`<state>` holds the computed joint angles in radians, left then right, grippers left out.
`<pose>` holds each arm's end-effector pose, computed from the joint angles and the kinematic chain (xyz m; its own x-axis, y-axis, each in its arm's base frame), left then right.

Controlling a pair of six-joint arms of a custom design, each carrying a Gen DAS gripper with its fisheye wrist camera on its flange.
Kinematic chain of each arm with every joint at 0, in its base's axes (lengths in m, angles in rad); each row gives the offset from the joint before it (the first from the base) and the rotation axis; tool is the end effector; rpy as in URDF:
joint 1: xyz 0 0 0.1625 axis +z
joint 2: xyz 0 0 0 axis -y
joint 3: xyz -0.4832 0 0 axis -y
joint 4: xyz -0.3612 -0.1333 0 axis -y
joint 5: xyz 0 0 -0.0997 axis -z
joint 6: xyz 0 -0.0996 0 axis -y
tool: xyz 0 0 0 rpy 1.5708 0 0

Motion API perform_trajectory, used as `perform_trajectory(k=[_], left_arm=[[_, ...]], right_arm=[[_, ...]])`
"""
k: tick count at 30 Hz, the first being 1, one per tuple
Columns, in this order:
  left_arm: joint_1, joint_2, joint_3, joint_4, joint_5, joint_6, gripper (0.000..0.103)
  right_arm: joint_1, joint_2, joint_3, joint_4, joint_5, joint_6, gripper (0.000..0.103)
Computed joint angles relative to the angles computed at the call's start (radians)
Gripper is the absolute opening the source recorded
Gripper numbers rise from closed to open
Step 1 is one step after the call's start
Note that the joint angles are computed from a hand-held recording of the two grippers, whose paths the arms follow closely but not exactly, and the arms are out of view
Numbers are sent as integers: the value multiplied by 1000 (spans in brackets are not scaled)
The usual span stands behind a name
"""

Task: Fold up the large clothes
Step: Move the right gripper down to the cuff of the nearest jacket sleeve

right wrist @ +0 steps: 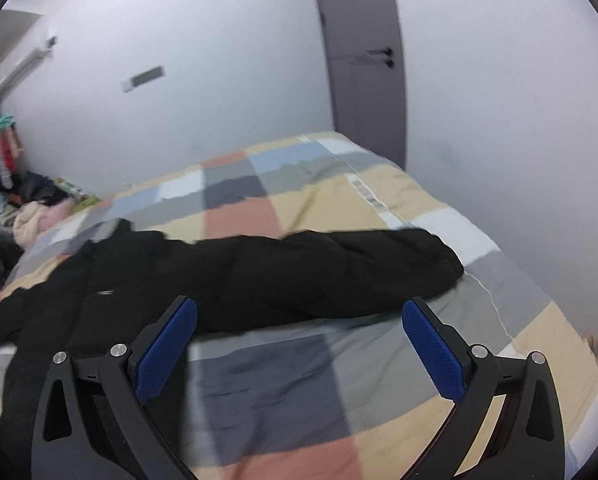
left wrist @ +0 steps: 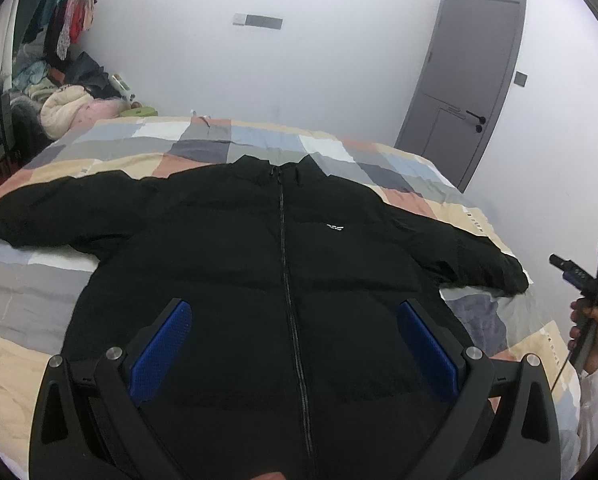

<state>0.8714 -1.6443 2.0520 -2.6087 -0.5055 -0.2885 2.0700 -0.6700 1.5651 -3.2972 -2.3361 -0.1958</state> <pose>-0.0921 -0.4519 0.5210 -0.8214 -0.2553 -0.5100 0.2987 0.5691 -0.7661 0.4035 -0.6057 0.2060 -0.7986 -0.0130 0.6017 -0.4873 0.6006 -0.6339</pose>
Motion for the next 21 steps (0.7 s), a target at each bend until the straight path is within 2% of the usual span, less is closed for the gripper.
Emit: perform_trajectory(k=[5,8,13,16,21], left_arm=[[69,57,-16,-64,-48,35,103],[99,91,-27,-79,-48,45,103],[151,136,-51,-107,-74,73,103],[173,161,-58,-144,-71,106,103],[206,200,-76,-177,-71,139,103]], right_arm=[[-115,5,-16,5,77,72,103],[-181,13,-35,5,126,132,102],[-287,26,-56,-15,217,276,101],[-334,36,-73,-30,267,341,97],[-375,59,-104,-92,311,368,95]])
